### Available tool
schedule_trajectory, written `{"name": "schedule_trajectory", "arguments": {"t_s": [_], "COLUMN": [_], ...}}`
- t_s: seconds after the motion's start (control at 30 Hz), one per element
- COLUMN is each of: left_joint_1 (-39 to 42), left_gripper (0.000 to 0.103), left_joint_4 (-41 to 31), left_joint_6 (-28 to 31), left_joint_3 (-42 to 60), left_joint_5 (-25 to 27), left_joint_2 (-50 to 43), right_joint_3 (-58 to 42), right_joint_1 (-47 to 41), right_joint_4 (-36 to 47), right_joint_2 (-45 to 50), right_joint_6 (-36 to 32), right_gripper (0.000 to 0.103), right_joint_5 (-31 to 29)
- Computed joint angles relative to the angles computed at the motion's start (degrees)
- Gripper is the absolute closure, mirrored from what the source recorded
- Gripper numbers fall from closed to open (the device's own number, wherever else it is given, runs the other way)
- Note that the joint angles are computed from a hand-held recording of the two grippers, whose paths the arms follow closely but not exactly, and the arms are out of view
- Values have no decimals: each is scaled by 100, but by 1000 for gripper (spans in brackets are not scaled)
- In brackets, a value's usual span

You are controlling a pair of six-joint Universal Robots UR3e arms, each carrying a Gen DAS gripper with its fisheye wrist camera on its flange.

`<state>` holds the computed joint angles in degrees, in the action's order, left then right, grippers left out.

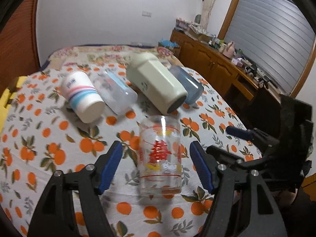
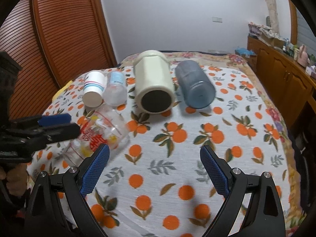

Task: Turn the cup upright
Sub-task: 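Rotate the left gripper to turn the glass cup rim-up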

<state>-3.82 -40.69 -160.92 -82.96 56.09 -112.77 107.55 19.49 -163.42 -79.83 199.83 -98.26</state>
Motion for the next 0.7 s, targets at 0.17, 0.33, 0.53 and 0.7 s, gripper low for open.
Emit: {"name": "schedule_trajectory", "arguments": {"t_s": [0.17,0.33,0.53,0.7], "left_joint_1": [185,441,654,808], "left_gripper": [32,32,32,32], "left_joint_4": [361,472,520,563], "left_joint_6": [-8,-4,-5,19], "left_joint_3": [-371,-623,-835,-990], "left_joint_5": [34,-71,-150,-206], "left_joint_2": [325,526,671,765], "right_joint_3": [-473,-939,-1560,-2101], "right_joint_1": [37,-33,-63,-51], "right_joint_4": [227,453,767,1238], "right_joint_2": [314,661,1170,1481], "right_joint_6": [104,339,578,636], "right_gripper": [11,16,18,19], "right_joint_5": [385,1005,1414,1366]}}
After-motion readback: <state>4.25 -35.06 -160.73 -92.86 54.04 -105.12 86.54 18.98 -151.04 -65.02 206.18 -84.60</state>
